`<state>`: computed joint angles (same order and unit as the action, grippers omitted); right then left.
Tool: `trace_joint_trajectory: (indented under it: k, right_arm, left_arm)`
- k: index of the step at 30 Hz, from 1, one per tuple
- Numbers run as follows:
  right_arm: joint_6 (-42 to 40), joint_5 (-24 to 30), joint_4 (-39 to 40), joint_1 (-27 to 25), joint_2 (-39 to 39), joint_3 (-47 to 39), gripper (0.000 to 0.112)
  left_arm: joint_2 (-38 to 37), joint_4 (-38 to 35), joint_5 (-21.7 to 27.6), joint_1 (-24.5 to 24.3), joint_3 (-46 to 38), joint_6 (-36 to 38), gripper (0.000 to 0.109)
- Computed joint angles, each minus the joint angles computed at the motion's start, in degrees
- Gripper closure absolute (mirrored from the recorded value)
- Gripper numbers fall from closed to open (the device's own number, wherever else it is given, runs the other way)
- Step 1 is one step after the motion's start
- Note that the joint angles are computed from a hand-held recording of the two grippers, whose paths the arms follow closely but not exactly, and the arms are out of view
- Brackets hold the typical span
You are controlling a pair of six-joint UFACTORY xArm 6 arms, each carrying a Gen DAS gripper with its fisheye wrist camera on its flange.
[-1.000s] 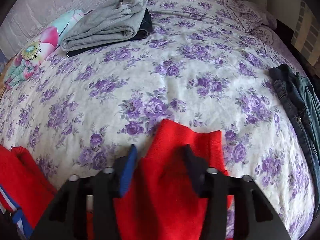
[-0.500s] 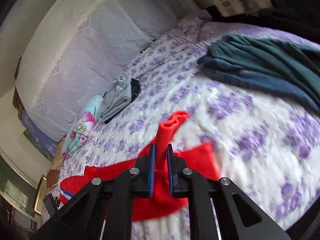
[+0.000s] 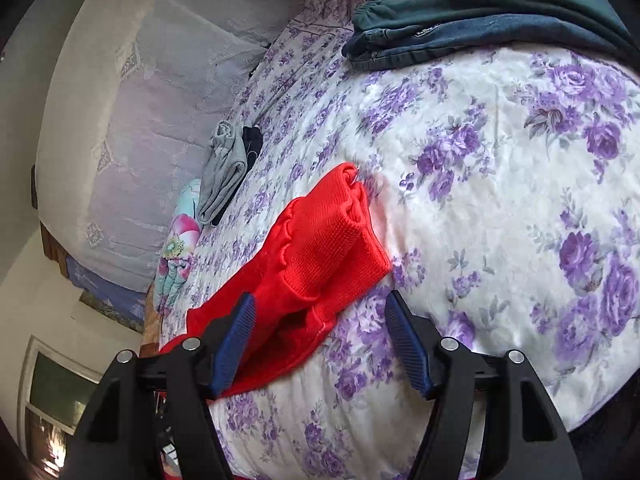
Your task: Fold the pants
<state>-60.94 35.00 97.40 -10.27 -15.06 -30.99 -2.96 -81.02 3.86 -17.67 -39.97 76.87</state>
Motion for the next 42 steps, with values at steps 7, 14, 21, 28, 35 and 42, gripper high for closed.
trace_joint_trajectory:
  k: [7, 14, 21, 28, 35, 42]
  right_arm:
    - [-6.27, 4.02, 5.90, -0.41, 5.15, -5.52, 0.087]
    - [-15.52, 4.46, 3.56, -3.41, 5.23, -2.26, 0.088]
    - [-25.46, -18.01, 16.42, 2.16, -7.71, -1.42, 0.051]
    - [-9.03, -5.95, -10.07, 18.00, 8.05, -19.17, 0.051]
    - [13.68, -5.09, -38.03, 33.24, 36.13, -48.77, 0.053]
    - [27.08, -2.01, -52.90, 35.59, 46.28, -60.03, 0.081]
  left_arm:
    - [-0.21, -1.53, 0.35, 0.17, -0.07, 1.52, 0.010]
    - [-0.54, -7.07, -1.59, -1.16, -0.25, 6.52, 0.010]
    - [-5.77, -13.76, 0.11, 3.83, 1.99, 10.98, 0.011]
    - [-5.27, -10.40, 10.76, 17.51, -0.37, 0.34, 0.011]
    - [-3.60, -15.41, 5.18, 14.49, -1.16, 5.87, 0.010]
    - [-3.68, -17.63, 4.06, 14.18, -1.04, 8.91, 0.010]
